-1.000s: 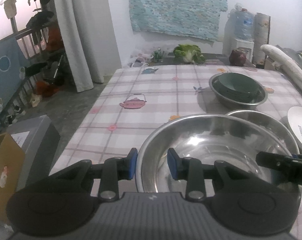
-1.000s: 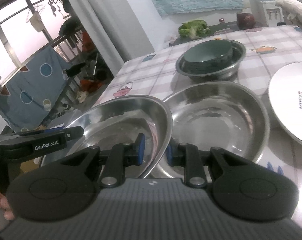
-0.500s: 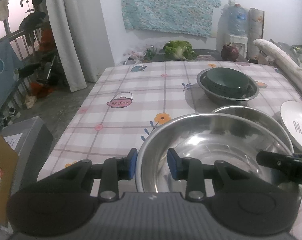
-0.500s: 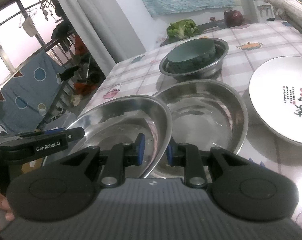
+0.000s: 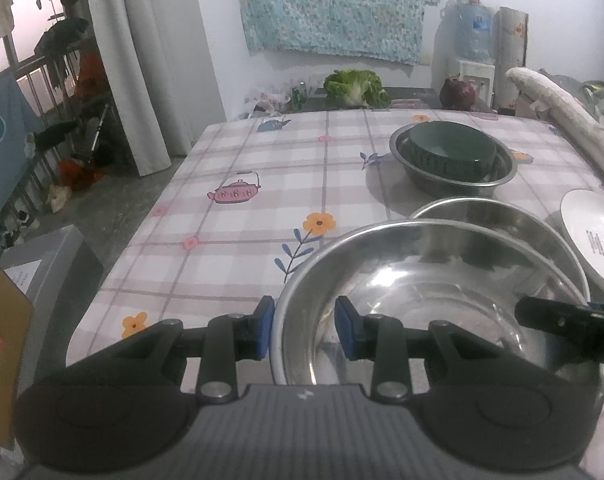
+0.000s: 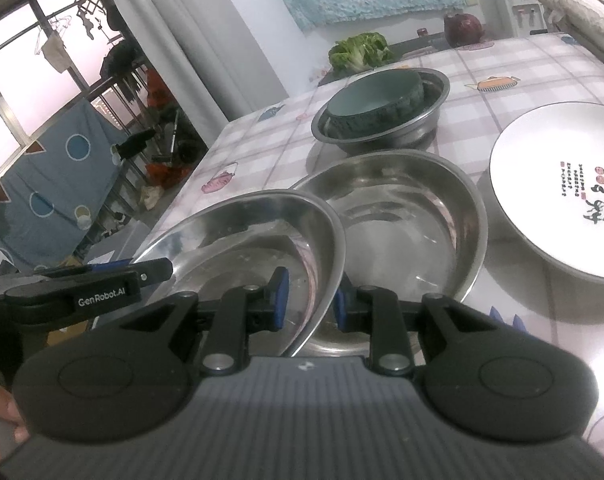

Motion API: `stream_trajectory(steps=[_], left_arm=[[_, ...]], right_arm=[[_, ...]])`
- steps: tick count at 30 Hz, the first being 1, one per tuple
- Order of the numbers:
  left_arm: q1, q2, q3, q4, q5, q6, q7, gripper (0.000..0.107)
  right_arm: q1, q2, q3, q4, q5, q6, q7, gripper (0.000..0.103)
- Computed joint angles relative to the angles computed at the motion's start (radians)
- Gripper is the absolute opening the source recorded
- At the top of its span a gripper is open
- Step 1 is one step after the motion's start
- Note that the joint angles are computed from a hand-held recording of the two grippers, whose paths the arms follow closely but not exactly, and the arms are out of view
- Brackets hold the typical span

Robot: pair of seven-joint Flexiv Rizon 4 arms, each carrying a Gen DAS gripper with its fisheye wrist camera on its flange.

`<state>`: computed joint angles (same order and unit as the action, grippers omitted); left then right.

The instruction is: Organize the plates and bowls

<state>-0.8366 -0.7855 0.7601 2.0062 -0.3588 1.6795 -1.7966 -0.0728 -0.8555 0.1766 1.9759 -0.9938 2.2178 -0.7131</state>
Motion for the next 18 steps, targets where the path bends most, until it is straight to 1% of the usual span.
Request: stream_trajectory(steps=[18], left_arm=[[0.058, 0.007, -0.052, -0.015, 0.042, -0.014, -0.016, 0.034]], right_arm=[[-0.007, -0.009, 0.003, -0.006, -0.011, -0.011, 0.011, 0.025]])
